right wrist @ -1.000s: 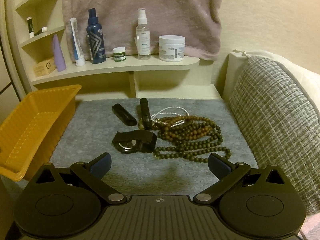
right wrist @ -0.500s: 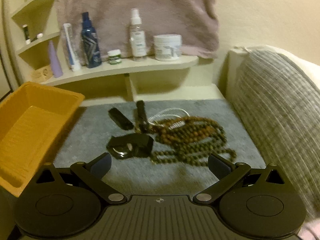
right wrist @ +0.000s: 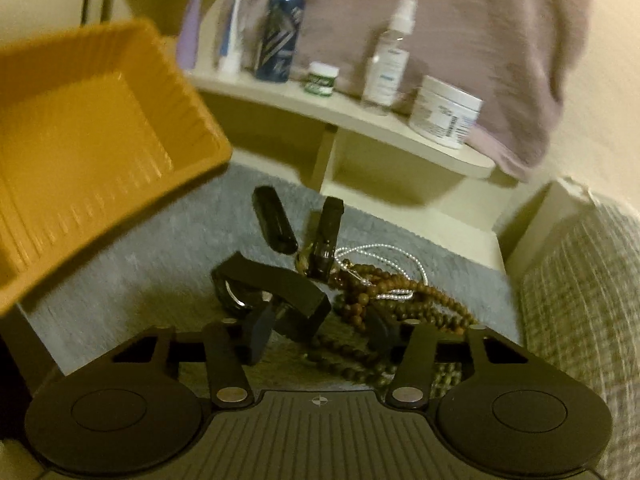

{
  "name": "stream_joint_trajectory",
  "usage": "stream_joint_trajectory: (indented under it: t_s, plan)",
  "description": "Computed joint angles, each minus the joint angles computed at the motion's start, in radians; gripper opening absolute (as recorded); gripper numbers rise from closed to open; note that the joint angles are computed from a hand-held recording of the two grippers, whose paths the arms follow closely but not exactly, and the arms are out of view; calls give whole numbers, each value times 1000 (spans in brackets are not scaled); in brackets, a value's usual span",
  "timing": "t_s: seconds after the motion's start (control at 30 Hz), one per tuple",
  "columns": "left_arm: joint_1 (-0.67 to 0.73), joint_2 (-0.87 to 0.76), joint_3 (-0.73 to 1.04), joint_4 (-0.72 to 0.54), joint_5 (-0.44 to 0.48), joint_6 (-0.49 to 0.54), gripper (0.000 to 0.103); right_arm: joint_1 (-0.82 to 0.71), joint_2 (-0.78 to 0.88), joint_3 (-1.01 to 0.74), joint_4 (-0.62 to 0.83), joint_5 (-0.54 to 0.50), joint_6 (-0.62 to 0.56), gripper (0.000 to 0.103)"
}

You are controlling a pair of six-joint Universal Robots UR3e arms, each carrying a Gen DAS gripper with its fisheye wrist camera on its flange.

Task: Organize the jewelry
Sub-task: 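Grasp the black watch with the right gripper while the left gripper holds the tray tilted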

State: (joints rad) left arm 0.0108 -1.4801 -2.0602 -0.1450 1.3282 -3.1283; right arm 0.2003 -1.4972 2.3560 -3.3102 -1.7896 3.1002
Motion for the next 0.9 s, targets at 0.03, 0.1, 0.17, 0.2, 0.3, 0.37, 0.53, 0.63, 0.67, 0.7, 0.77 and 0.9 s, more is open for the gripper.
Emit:
stream_joint_trajectory:
  t_s: [0.03,0.1,0.17,0.2,0.3,0.37,0.53,0.63,0.67,0.7,0.77,0.9]
  plan:
    - [-9,0,6,-4,8,-6,11,-2,12,-2,-8,-1,-13,44]
    - [-16,-4,18,-19,9,-15,11,-7,35,-5,-24,-3,-31,39]
    - [-22,-8,26,-30,14,-23,11,-9,49,-11,-25,-4,-38,33]
    - [-29,-10,31,-33,24,-26,11,-8,58,-12,-36,-9,-42,28]
    - [-43,-16,39,-35,43,-29,11,1,68,-19,-44,-22,-31,13]
    - [-54,-23,42,-28,58,-27,11,21,74,-25,-57,-50,-14,11]
    - [-57,-27,46,-31,62,-27,11,31,42,-61,-6,-57,61,5]
    - [-56,-29,48,-32,59,-21,11,30,18,-95,45,-40,87,5]
    - [-55,-29,49,-33,58,-18,11,32,11,-106,62,-36,97,5]
    - [-52,-29,49,-34,56,-17,11,38,8,-117,74,-40,107,5]
    - [-49,-31,50,-35,52,-17,11,47,-2,-137,96,-37,122,5]
    - [-42,-28,47,-35,39,-11,11,61,-33,-177,139,7,148,5]
